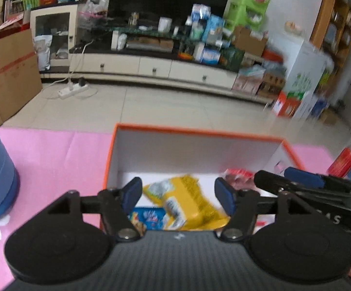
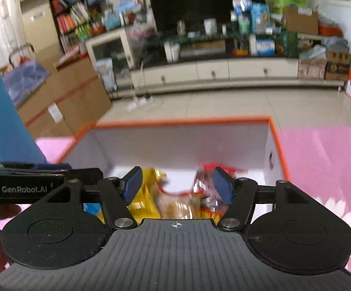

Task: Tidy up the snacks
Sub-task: 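Carry both packets into the orange box and open both tools, then return to the pile and grasp a silver packet with left tool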

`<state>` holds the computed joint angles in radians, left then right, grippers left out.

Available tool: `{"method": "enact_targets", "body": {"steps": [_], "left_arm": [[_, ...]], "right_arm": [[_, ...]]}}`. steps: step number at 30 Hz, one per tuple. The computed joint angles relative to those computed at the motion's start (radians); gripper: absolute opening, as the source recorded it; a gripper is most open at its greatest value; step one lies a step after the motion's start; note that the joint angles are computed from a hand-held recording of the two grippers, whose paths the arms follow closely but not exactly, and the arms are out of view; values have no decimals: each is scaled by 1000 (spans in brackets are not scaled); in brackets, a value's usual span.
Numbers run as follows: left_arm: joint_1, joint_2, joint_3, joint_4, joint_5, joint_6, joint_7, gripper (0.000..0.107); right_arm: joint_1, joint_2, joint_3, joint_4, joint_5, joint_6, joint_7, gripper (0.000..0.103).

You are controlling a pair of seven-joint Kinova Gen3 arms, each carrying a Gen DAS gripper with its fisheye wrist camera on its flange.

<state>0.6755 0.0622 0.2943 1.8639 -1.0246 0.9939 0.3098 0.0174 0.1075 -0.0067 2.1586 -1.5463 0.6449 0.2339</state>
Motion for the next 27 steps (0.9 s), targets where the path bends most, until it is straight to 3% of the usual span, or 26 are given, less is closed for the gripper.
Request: {"method": "enact_targets", "body": {"steps": [5, 8, 12, 15, 18, 22, 24, 27], "left_arm": [[65, 0, 36, -42, -42, 124, 35, 80], [122, 22, 62, -61, -34, 221, 82, 92], [208, 35, 94, -47, 17, 267, 145, 92], [294, 57, 119, -24, 47, 303, 250, 92], [355, 70, 117, 6, 74, 266, 334, 92], [382, 65, 68, 2, 57, 201, 313, 92], [345, 45, 73, 19, 13, 124, 311, 92], [206, 38, 124, 3, 9, 2, 241, 92]], "right_arm": [[85, -78, 70, 60, -36, 176, 54, 68], [148, -91, 123, 62, 64, 292, 30, 69], [270, -115, 219, 122, 182, 406, 151, 69], [392, -73, 294, 137, 286, 504, 182, 69], [513, 24, 337, 101, 403, 600, 157, 69], [595, 77, 321, 88, 432, 593, 194, 69], [631, 76, 282, 93, 400, 564, 209, 70], [627, 88, 260, 70, 390, 588, 143, 69]]}}
